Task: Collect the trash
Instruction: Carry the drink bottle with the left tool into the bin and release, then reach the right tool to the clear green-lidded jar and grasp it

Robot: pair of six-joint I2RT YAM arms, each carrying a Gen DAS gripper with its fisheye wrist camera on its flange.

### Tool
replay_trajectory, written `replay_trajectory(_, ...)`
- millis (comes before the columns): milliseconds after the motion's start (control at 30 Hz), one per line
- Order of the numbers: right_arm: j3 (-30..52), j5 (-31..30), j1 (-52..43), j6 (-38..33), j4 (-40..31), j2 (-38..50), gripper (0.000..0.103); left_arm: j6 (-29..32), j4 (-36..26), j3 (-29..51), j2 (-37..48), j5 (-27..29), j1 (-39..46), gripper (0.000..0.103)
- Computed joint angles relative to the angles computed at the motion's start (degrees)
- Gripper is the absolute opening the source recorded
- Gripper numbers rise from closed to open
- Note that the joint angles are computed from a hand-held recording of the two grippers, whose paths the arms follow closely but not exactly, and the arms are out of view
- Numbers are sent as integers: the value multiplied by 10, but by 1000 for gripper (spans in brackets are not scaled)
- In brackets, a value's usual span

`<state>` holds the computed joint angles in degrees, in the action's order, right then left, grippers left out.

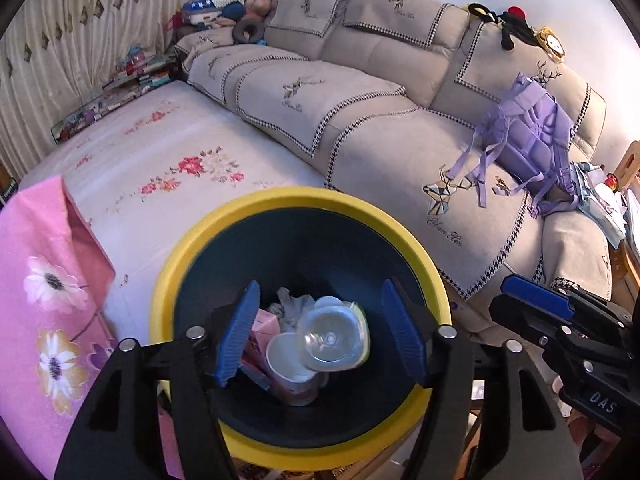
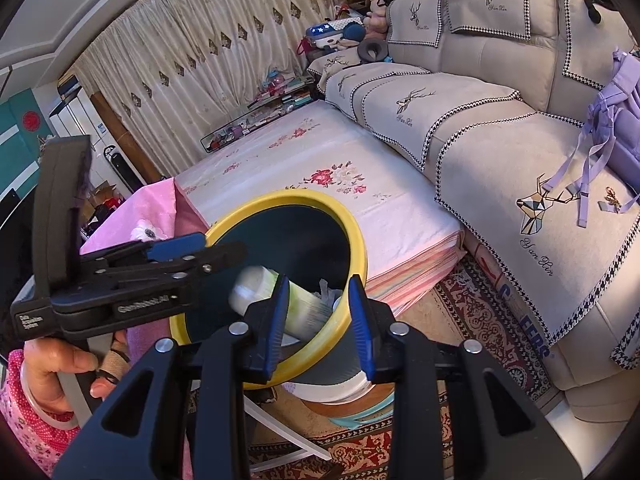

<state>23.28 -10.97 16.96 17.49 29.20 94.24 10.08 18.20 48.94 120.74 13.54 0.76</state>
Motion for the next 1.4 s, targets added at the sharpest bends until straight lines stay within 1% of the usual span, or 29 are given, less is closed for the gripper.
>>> replay_trajectory(67, -3, 5, 4, 1, 0, -5, 30, 6, 11, -30, -33, 5, 15, 65)
replay_trajectory(200, -10, 14, 16, 6, -3, -15, 32, 14, 35, -104, -116, 26, 64, 72)
replay_trajectory(267, -11, 17, 24, 7, -7, -20, 33, 22, 37, -147, -170, 51, 106, 74)
replay_trajectory(333, -10, 20, 36, 8, -11, -25, 33, 34, 33, -192, -234, 78, 159, 81)
replay_trajectory(367, -10, 22, 43, 9, -13, -27, 33, 41, 28, -214, -267, 91, 188, 83)
replay_trajectory(400, -8, 25, 53, 11, -17, -29, 34, 52, 16, -230, -299, 108, 221, 84)
replay_trajectory(467, -2, 30, 75, 14, -21, -31, 34, 89, -19, -272, -383, 159, 316, 85)
replay_trajectory(533, 6, 40, 106, 17, -29, -32, 34, 139, -68, -296, -452, 215, 417, 92)
replay_trajectory(567, 14, 46, 124, 19, -34, -30, 35, 180, -107, -302, -484, 255, 488, 92)
replay_trajectory(600, 24, 51, 142, 21, -40, -28, 35, 227, -149, -298, -496, 296, 550, 92)
replay_trajectory(633, 34, 56, 161, 23, -45, -23, 35, 271, -195, -289, -505, 323, 622, 93)
replay_trajectory(667, 52, 63, 186, 26, -56, -16, 36, 324, -240, -272, -495, 354, 687, 93)
replay_trajectory(733, 86, 66, 222, 27, -74, -1, 36, 442, -338, -222, -452, 396, 816, 94)
replay_trajectory(800, 131, 73, 268, 24, -101, 18, 40, 534, -403, -166, -392, 409, 916, 94)
replay_trajectory(867, 195, 83, 315, 18, -138, 46, 42, 582, -432, -123, -346, 418, 986, 95)
replay_trajectory(933, 258, 93, 356, 12, -175, 72, 42, 620, -459, -71, -291, 427, 1046, 96)
replay_trajectory(1000, 340, 102, 397, 2, -214, 110, 42, 645, -490, -17, -241, 434, 1087, 96)
replay_trajectory(1067, 426, 107, 430, -7, -256, 155, 42, 655, -512, 24, -203, 436, 1109, 96)
replay_trajectory(1200, 611, 106, 481, -2, -334, 262, 43, 668, -552, 88, -141, 438, 1134, 96)
replay_trajectory(1300, 748, 120, 506, 15, -384, 350, 51, 675, -575, 122, -113, 438, 1138, 96)
replay_trajectory(1333, 800, 128, 513, 19, -407, 384, 51, 666, -567, 103, -128, 437, 1130, 96)
replay_trajectory(1400, 908, 134, 525, 29, -455, 453, 51, 665, -569, 108, -121, 436, 1127, 96)
